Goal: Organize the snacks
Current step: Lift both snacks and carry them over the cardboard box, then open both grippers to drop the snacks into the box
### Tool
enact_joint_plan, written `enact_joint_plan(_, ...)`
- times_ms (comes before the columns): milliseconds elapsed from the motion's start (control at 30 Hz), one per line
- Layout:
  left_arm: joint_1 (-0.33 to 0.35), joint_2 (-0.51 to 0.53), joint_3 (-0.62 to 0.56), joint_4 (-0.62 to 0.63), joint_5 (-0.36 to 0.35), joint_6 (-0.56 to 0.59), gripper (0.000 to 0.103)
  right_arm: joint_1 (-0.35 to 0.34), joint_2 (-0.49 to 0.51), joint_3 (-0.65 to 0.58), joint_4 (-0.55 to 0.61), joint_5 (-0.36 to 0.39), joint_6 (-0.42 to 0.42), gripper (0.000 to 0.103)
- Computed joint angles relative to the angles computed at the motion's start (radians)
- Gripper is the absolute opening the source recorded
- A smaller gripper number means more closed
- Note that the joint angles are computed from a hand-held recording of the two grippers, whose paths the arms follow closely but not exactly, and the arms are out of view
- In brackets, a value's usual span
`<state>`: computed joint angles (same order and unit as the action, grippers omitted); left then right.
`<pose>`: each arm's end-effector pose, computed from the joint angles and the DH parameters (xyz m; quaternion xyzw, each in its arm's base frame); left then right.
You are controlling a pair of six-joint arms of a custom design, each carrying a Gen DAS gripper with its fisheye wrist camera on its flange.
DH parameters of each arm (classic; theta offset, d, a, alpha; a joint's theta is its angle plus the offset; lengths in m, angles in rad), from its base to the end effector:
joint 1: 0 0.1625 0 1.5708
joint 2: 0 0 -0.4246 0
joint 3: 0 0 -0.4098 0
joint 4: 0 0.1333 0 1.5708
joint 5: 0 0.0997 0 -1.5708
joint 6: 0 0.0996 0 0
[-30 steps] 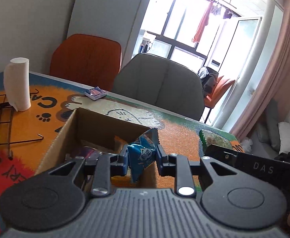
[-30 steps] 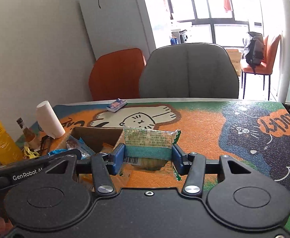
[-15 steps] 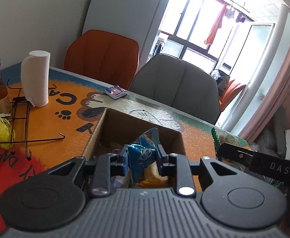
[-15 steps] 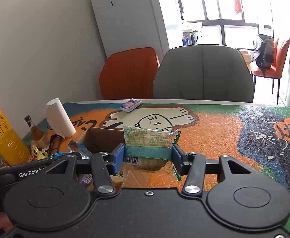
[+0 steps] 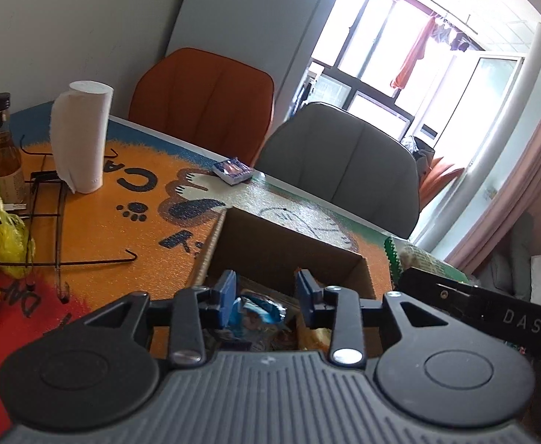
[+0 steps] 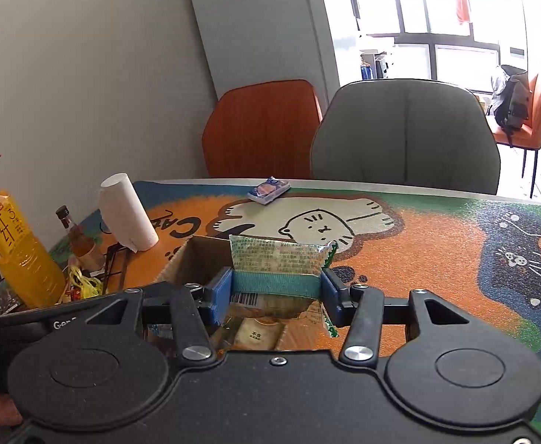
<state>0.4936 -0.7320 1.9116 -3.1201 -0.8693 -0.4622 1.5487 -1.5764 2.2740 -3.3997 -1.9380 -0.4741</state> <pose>-0.4282 -0.4547 0.0325 0.2192 0.8989 -0.3590 0.1224 0.0878 -0.4403 0.3745 0.0906 -0.8309 0.4730 0.2788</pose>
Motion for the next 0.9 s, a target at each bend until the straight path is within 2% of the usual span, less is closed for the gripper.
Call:
enact_joint_plan(133, 0.002, -0.015, 0.013, -0.001, 0.034, -0.019, 0.039, 0.005, 0.021, -0.013, 0.011, 0.008, 0.002, 0.048)
enact_joint_plan(267, 0.005, -0.023, 0.018, -0.004, 0.049, -0.021, 0.047, 0.011, 0.045, -0.036, 0.029, 0.013, 0.009, 0.048)
enact_joint_plan(700, 0.039, -0.031, 0.017, 0.016, 0.052, -0.020, 0.049, 0.017, 0.113, -0.114, 0.111, 0.074, 0.066, 0.049)
enact_joint_plan(767, 0.044, -0.033, 0.018, 0.024, 0.052, -0.027, 0.049, 0.013, 0.120, -0.121, 0.115, 0.105, 0.079, 0.056)
enact_joint_plan(900, 0.053, -0.036, 0.015, 0.045, 0.047, -0.031, 0.056, 0.013, 0.124, -0.124, 0.119, 0.111, 0.087, 0.060)
